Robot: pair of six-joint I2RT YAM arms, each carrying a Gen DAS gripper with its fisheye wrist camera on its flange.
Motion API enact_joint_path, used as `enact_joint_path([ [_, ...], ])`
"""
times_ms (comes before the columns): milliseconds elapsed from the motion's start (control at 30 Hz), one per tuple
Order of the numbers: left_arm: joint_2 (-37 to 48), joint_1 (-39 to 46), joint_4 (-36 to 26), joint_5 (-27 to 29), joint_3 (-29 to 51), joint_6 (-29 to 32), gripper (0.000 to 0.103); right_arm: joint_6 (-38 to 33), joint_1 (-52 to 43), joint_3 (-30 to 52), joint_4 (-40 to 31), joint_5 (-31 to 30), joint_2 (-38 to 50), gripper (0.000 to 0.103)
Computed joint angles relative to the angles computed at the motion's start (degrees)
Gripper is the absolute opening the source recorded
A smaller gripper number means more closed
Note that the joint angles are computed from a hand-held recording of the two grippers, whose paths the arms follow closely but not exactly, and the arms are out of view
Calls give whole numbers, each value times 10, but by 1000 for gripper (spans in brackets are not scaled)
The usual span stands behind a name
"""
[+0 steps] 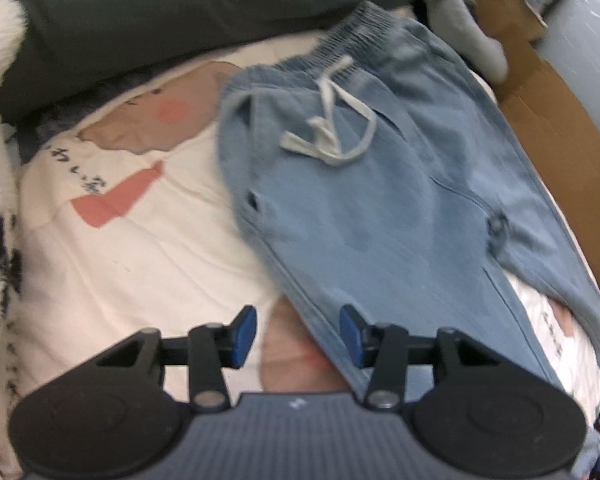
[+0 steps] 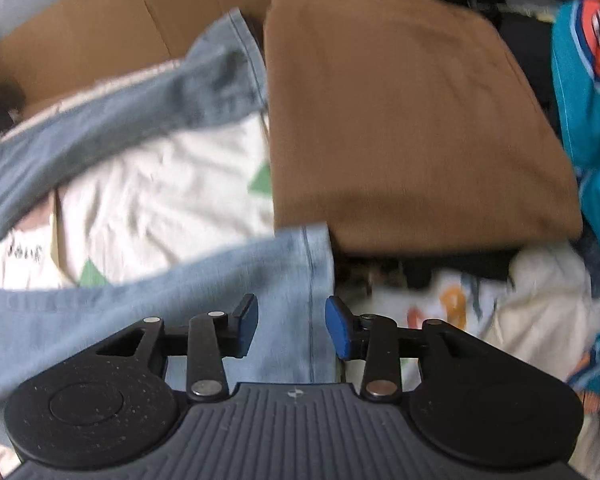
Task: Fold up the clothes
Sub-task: 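Move the left gripper to the elastic waistband and close on it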
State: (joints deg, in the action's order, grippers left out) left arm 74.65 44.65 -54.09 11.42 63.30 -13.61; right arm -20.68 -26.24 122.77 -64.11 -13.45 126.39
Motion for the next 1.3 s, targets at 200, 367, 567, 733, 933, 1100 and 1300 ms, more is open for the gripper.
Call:
enact_joint_path([
  [200, 31, 46, 32, 8, 1, 27, 55, -3, -10, -66, -46, 2, -32, 48],
  [367, 58, 71, 67, 20, 10, 36, 59, -9, -5, -122, -44, 14, -58, 48],
  [567, 84, 94, 111, 39, 14, 45, 61, 9, 2, -95, -55, 1, -68, 48],
  [733, 89, 112, 149, 56, 7, 43, 60, 16, 9, -64, -58, -16, -66, 49],
  [933, 109, 134, 187, 66, 9, 39, 55, -2, 15, -66, -37, -28, -76, 50],
  [1100, 125, 155, 248, 107, -8, 4, 54, -6, 24, -50, -32, -33, -78, 53],
  [1300, 167, 146, 293, 114, 15, -5, 53, -6, 39, -30, -39, -39, -79, 54],
])
